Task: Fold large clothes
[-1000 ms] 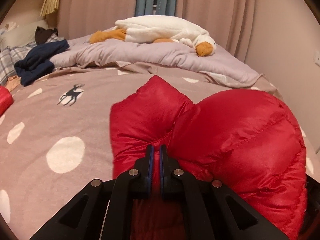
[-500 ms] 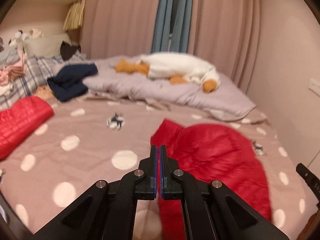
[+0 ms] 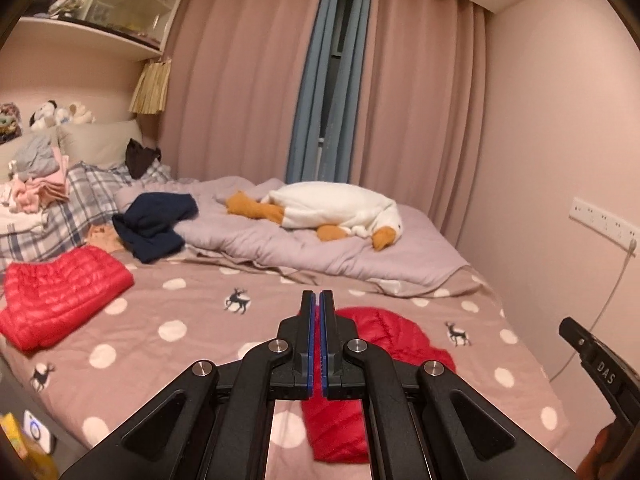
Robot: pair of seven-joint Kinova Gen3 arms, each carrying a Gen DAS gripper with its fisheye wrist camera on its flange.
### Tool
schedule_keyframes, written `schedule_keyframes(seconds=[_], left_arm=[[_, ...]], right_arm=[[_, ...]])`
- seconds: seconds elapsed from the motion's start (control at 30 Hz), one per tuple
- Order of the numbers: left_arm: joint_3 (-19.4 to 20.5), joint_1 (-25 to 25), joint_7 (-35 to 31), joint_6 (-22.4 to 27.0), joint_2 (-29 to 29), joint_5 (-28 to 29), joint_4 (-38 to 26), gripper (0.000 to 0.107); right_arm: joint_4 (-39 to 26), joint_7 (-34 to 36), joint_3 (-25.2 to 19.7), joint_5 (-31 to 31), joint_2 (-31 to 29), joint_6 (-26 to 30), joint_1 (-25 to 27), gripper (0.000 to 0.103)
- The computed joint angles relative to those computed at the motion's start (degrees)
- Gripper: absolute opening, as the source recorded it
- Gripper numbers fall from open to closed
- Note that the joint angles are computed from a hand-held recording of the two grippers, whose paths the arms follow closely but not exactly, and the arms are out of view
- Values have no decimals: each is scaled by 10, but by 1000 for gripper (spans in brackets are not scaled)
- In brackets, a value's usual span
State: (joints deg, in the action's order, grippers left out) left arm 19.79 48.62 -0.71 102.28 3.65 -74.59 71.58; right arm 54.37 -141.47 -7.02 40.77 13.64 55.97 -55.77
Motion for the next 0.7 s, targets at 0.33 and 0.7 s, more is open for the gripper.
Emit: schedule_keyframes(seconds=[0.33,0.7], left_arm=[[8,18,31,28,-9,0,-3,90],[44,-10,89,20,-30,-26,47,102]], right_arm=[[30,-35,-25,50,-33,10,-11,38],[75,-100,-56,116,-58,-7,-8,103]])
